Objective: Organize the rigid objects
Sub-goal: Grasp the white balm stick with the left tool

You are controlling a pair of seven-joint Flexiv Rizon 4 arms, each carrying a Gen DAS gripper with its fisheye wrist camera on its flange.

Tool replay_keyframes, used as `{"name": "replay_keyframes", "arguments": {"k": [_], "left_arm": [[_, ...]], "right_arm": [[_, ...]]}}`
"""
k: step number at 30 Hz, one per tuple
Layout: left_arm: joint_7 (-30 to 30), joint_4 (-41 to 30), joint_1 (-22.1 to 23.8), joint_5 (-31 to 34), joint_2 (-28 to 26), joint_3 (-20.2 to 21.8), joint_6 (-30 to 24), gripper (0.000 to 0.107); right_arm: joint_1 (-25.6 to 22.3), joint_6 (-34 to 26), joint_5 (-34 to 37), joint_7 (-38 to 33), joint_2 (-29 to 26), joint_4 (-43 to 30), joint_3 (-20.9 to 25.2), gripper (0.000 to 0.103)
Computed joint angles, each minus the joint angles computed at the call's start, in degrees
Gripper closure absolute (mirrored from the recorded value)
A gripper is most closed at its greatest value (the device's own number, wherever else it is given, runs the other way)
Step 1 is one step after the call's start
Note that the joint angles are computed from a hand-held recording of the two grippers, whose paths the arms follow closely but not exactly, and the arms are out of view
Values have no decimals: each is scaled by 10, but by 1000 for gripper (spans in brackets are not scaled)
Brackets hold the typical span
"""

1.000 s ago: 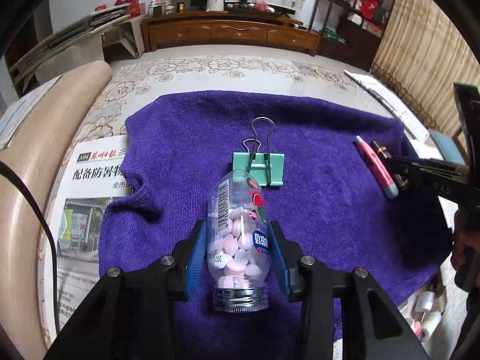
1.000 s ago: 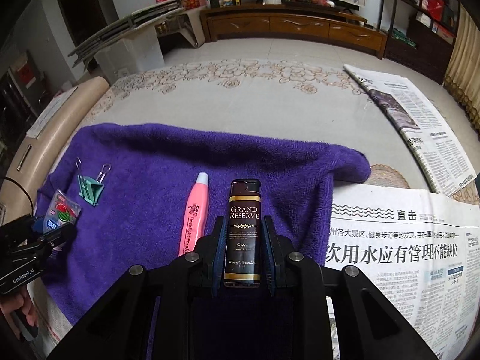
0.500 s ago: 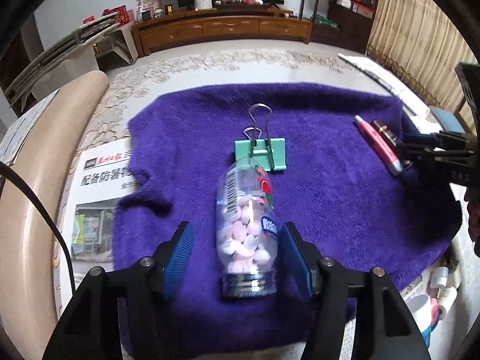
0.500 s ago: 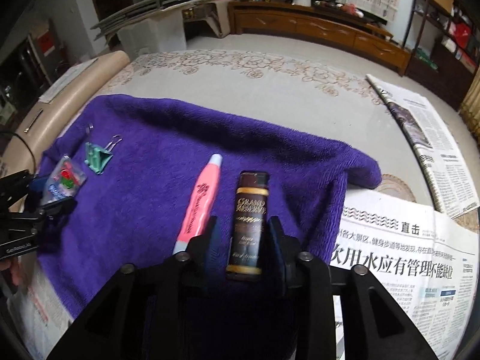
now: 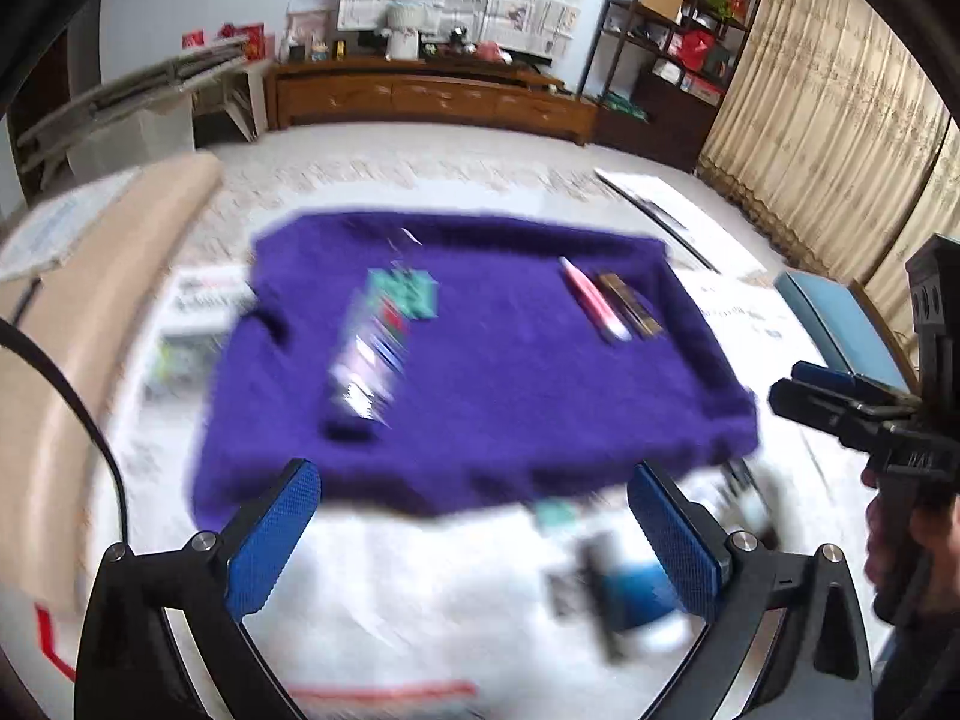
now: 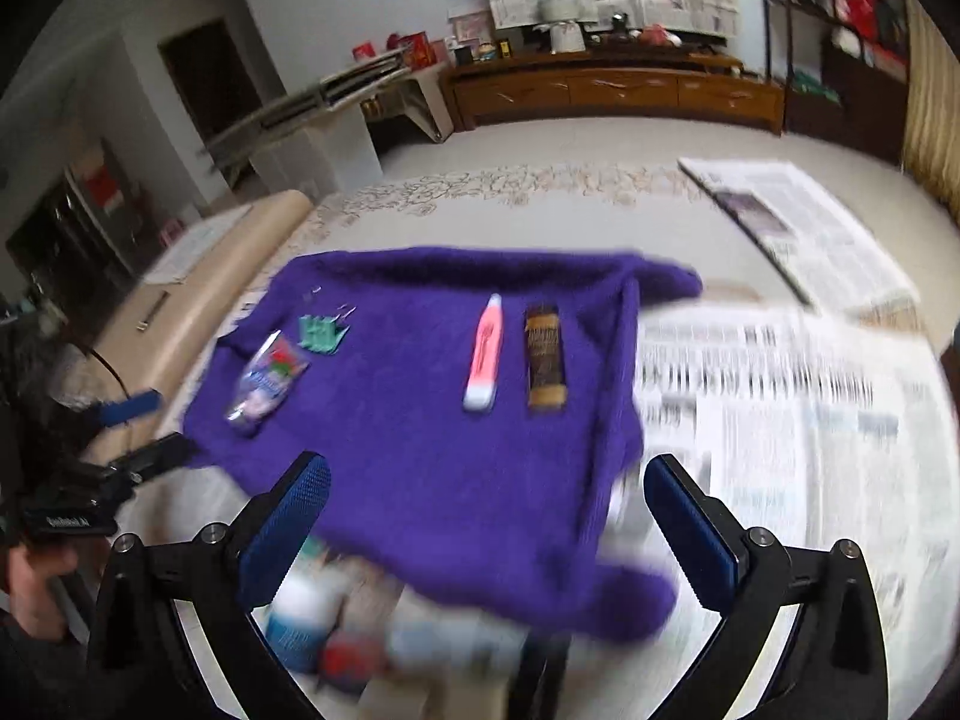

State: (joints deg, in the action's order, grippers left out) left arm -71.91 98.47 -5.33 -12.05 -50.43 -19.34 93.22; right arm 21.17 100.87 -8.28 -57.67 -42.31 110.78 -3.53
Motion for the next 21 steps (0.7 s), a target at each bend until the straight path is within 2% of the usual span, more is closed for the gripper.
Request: {"name": "replay_keyframes", "arguments": {"k": [2, 3, 7, 9, 13, 15, 17, 21], "left_arm": [[-2, 21, 8, 2, -3, -25, 8, 4], [-8, 24, 2, 0, -5, -24, 5, 4], [-30, 9, -48, -8, -18, 12, -16, 4], [-40, 0, -72, -9, -23, 37, -22, 4], [-69, -8, -106, -13, -29, 75, -24, 4], [-83, -11, -126, -11, -30, 103, -25, 4], [-88, -5, -123, -6, -30, 103, -18, 4], [-107, 3, -145, 1, -25, 139, -5, 4]], "right_arm": [[34, 16, 22, 7, 18, 43, -26, 0], [47, 21, 29, 8, 23, 57, -36, 0], [91, 46, 65, 7, 35, 114, -69, 0], [82, 67, 81, 6, 33, 132, -57, 0], [67, 72, 101, 8, 34, 150, -44, 0], [88, 72, 118, 8, 36, 160, -65, 0], [124, 65, 141, 15, 36, 165, -102, 0], [101, 66, 143, 25, 43, 167, -79, 0]]}}
